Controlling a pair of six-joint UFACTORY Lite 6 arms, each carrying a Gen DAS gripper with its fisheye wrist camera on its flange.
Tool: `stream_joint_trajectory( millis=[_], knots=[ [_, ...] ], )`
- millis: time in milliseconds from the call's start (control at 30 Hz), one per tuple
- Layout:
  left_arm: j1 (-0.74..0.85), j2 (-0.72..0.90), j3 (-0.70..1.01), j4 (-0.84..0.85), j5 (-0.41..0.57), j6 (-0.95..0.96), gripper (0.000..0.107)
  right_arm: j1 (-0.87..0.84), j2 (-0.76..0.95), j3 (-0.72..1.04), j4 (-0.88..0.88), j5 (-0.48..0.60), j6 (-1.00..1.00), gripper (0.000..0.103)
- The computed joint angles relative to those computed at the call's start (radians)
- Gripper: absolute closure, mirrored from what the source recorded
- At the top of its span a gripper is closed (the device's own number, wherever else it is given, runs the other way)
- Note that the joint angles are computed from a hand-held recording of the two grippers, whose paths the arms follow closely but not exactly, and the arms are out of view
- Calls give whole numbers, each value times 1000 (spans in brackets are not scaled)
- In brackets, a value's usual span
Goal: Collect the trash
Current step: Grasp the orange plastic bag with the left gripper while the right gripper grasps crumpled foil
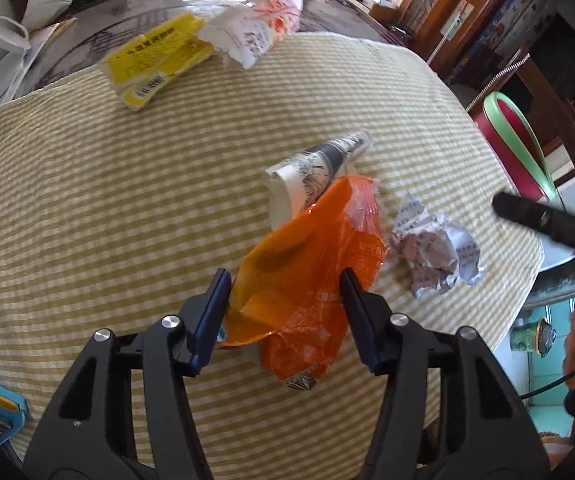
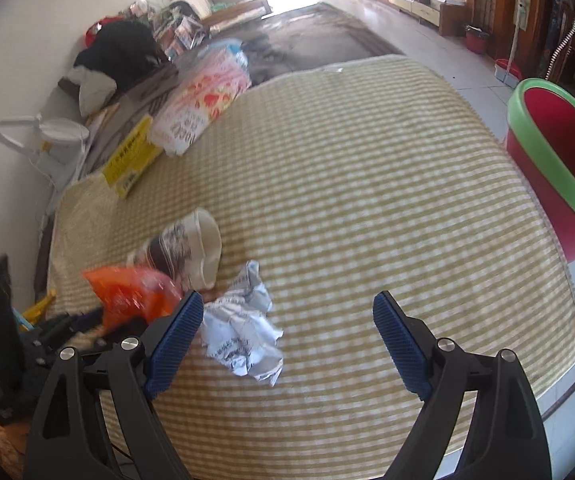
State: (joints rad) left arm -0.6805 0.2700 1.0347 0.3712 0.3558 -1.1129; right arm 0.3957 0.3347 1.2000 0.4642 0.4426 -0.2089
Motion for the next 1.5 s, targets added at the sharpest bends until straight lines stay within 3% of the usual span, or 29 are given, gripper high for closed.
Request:
stream_joint_trajectory(
  millis=[233, 433, 633, 767, 867, 1000, 1067, 1100, 1133, 1200, 1233, 1500],
  knots=[
    [50, -109, -98, 134, 11, -134, 53, 99, 121, 54, -92, 15, 86, 19],
    [77, -156, -150, 151, 29, -165, 52, 151, 164, 82, -156, -5, 144, 19],
    [80, -133, -137, 185, 34, -183, 44, 177, 174, 103, -250, -12, 224, 19],
    [86, -118, -123, 169, 23, -177, 30, 188, 168, 101, -316, -17, 278, 19],
    [82, -105, -111, 191, 26, -197, 25, 182, 159, 91, -313, -26, 274, 19],
    [90, -56, -80, 184, 25, -176, 24, 177, 147, 76, -297, -36, 251, 24],
    [93, -11, -46, 129, 30, -93, 40, 177, 142, 72, -278, -37, 227, 35],
    [85, -6, -34, 150, 51, -101, 42, 177, 138, 70, -283, -36, 229, 49],
    [82, -9, -34, 155, 51, -106, 46, 175, 129, 64, -273, -35, 218, 54],
    [84, -33, -45, 144, 39, -113, 49, 173, 96, 43, -271, -55, 218, 56],
    [76, -50, -51, 188, 51, -171, 60, 174, 78, 34, -280, -63, 226, 56],
    [23, -167, -13, 357, 178, -376, 60, 157, -78, 24, -362, -116, 305, 56]
  ],
)
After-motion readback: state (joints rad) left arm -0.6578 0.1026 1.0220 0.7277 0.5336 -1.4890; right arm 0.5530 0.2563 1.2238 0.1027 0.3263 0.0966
